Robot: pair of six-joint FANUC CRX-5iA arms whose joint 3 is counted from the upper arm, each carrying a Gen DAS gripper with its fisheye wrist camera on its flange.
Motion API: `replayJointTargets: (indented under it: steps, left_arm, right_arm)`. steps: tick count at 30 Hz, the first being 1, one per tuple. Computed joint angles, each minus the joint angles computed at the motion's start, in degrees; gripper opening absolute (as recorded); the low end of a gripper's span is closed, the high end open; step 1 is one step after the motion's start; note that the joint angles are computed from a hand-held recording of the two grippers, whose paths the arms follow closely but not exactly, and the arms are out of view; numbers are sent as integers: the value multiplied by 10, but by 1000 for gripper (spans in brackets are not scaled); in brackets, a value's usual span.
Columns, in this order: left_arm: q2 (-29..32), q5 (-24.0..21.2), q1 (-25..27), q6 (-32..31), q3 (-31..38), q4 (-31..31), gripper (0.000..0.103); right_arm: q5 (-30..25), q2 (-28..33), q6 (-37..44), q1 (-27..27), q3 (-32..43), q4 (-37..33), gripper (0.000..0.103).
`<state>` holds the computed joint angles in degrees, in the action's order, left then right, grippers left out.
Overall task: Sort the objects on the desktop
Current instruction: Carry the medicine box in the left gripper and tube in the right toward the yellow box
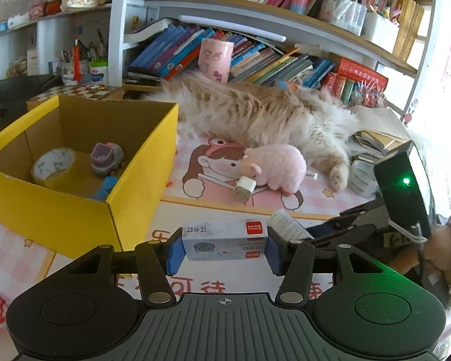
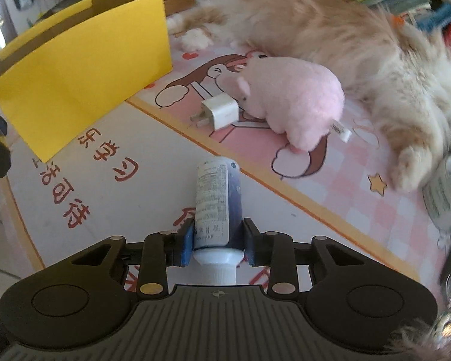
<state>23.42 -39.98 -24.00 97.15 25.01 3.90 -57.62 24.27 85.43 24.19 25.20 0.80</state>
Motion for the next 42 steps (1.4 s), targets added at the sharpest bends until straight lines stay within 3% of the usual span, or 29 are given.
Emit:
replayJointTargets:
  steps: [7,13,20,27,33,42]
  left_arm:
    - [-14,7,0,25,-14,-19,53]
    - [-21,11,4,40,-20,-24,53]
    - [-34,45,12,-1,-46,8,53]
    - [-68,84,32,-101,-106,82,53]
    - [-100,98,54,-189,-163,149,53]
    - [-148,105,89,-340,-257,279,53]
  right_arm:
    - [16,8,-4,-2,4,2,30]
    - [41,-13,-64,2,-26,6,30]
    - [98,-78,-171,24,-97,33,30]
    - [137,-131,-261,63,-157,99,30]
    - [160,-162,-391,104,-210,185,30]
    - [157,-184,-558,165,-266,300,30]
